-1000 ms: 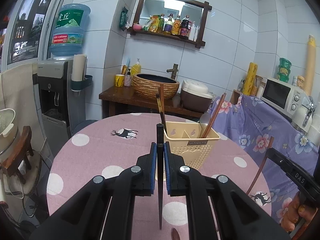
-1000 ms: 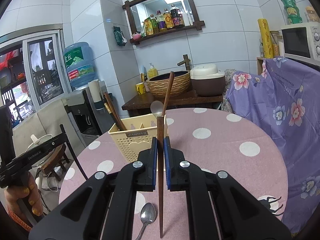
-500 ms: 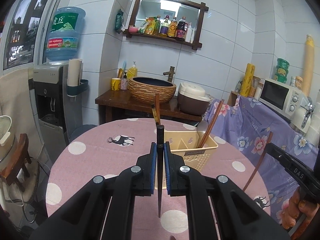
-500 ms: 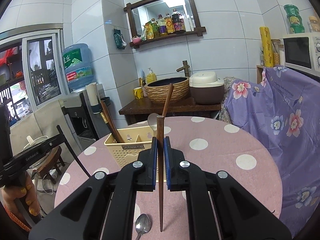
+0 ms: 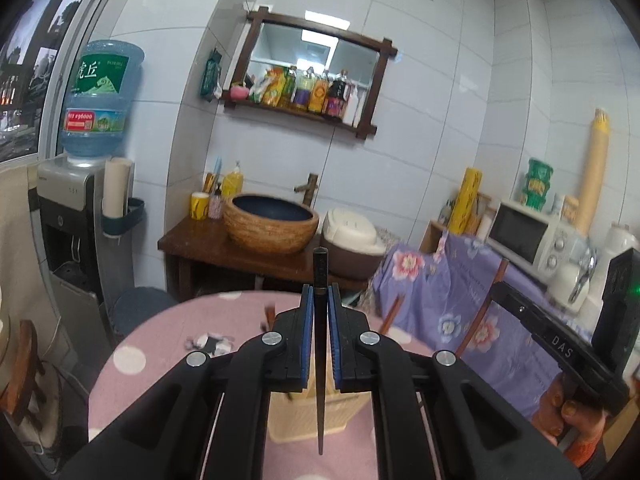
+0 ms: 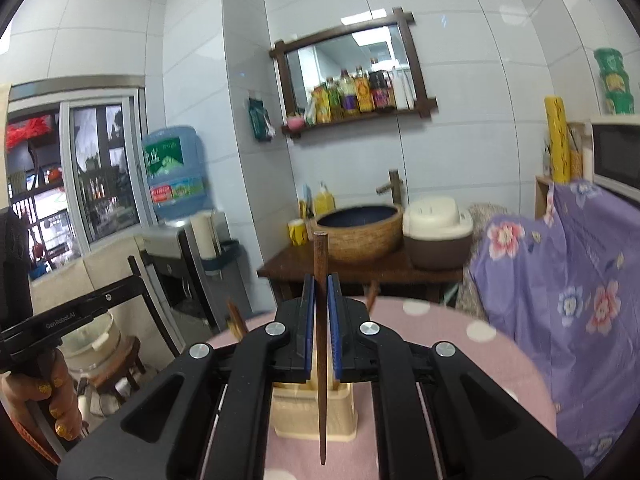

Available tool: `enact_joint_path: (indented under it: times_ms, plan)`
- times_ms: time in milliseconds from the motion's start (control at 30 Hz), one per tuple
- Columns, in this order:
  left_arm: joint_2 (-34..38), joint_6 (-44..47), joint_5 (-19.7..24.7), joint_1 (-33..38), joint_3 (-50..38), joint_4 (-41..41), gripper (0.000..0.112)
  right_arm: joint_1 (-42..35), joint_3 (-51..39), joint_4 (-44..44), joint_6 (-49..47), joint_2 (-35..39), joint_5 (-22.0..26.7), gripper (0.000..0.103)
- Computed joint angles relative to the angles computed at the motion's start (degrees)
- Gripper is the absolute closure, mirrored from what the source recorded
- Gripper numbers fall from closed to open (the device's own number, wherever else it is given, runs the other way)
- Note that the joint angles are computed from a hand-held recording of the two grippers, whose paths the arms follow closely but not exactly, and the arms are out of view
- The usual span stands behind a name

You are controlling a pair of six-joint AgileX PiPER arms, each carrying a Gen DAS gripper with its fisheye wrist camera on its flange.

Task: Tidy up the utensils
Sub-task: 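Lift both chopsticks and carry them above the beige holder, then open both tools to drop the chopsticks into the holder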

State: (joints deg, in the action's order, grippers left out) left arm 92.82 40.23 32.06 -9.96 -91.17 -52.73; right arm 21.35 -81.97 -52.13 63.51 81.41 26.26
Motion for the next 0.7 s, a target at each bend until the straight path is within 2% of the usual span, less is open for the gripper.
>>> enact_joint_path:
  times_ms: [133, 267, 400, 500, 633, 700]
  plan:
    - [6.3, -12.9, 0.9, -1.8, -13.5, 10.0, 0.104, -0.4, -12.4, 2.0, -4.0, 6.1, 3.4, 0.096]
    - [10.4, -20.6, -0.8, -3.7, -18.7, 16.7, 0.104, -0.9, -18.6, 1.0, -2.6, 11.6, 4.4, 0.096]
    - [11.4, -21.1, -6.0, -5.4, -15.0, 18.9, 0.104, -1.0, -16.0, -5.3, 5.1, 14.5, 3.6, 0.096]
    - [12.6, -20.0, -5.8, -5.7, -13.2, 17.8, 0.104, -1.9, -12.6, -6.4, 9.2, 15.8, 2.1, 0.096]
    - [12.3, -16.9, -9.1, -6.3, -6.9, 16.1, 0.104, -1.6, -7.7, -11.5, 15.7, 16.4, 1.2, 0.095]
    - [12.7, -15.2, -9.0, -6.2, -5.7, 14.7, 0.104, -1.5, -6.2, -12.4, 17.4, 16.6, 0.8, 0.095]
